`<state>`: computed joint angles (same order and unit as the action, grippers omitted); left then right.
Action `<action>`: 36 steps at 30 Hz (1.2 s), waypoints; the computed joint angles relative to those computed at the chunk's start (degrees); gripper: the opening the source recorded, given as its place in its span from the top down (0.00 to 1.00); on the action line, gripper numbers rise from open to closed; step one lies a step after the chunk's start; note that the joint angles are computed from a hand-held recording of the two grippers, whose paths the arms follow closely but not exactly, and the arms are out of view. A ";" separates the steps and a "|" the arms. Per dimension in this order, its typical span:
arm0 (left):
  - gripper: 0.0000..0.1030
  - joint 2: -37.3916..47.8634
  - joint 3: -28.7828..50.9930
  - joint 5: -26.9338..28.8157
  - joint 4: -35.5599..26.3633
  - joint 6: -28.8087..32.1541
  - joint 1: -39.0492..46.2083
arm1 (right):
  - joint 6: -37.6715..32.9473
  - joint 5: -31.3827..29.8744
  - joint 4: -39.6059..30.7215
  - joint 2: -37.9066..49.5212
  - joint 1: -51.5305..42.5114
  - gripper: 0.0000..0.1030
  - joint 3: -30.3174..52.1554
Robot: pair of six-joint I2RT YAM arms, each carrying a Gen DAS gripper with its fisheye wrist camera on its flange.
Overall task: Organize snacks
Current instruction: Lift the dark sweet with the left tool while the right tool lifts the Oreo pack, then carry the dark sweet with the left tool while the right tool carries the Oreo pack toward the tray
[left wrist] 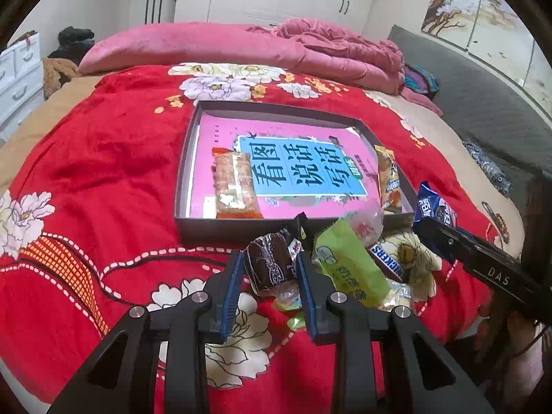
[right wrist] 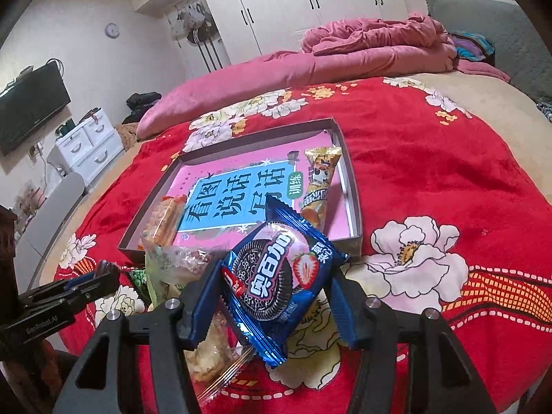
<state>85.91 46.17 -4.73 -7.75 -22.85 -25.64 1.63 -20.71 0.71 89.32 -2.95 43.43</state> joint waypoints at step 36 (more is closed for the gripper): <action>0.69 4.99 2.86 3.69 5.61 -1.74 4.27 | 1.62 0.42 1.20 1.78 -1.81 0.43 2.58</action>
<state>90.90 49.03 -1.04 -2.14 -24.59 -21.37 3.24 -20.29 1.90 91.10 -4.76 46.01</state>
